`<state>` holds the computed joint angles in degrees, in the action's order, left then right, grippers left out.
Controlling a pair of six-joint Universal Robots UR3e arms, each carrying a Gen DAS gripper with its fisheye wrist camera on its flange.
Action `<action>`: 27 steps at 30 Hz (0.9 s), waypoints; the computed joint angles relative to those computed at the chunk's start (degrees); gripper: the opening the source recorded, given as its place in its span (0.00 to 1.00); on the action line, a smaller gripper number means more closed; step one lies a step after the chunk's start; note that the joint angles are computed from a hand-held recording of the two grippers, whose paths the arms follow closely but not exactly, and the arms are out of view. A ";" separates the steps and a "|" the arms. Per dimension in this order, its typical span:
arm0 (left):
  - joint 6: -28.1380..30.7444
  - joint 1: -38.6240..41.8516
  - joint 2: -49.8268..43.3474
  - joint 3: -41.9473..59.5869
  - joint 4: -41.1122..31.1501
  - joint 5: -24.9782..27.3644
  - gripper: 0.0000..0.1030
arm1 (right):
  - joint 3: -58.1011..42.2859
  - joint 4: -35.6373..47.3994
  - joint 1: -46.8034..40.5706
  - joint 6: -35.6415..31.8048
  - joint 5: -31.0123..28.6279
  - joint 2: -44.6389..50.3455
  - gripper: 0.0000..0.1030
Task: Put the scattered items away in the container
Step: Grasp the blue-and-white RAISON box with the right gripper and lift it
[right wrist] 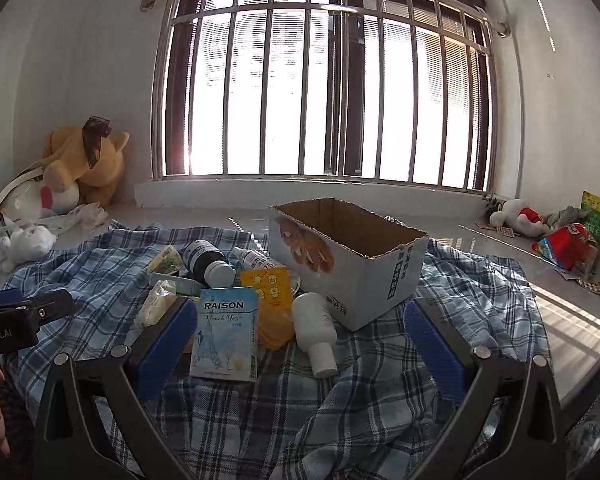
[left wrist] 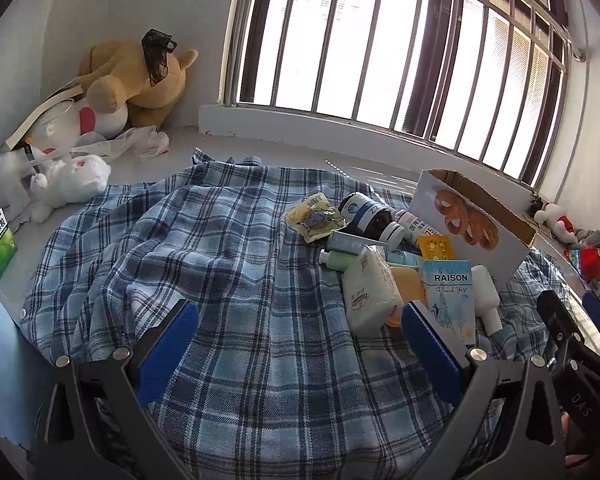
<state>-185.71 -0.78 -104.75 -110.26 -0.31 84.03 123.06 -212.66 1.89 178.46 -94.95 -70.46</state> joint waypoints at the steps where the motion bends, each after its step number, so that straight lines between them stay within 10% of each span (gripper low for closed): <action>1: 0.74 -0.34 -0.12 -0.14 0.77 0.78 1.00 | -0.10 -0.05 0.18 -0.46 0.22 0.17 1.00; 16: 2.12 -0.53 -3.88 3.03 -2.88 3.82 1.00 | -12.72 17.45 3.39 1.16 2.86 7.80 1.00; 20: 1.55 -0.17 -5.16 3.50 -3.15 5.99 1.00 | -18.72 26.30 4.21 0.88 1.69 10.00 0.72; 27: 2.96 0.61 -6.52 3.83 -2.84 6.62 1.00 | -23.81 34.90 3.26 0.28 5.45 11.78 0.70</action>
<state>-182.75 -0.17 -111.27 -106.44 -3.15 90.65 99.25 -177.76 5.15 178.75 -89.51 -58.67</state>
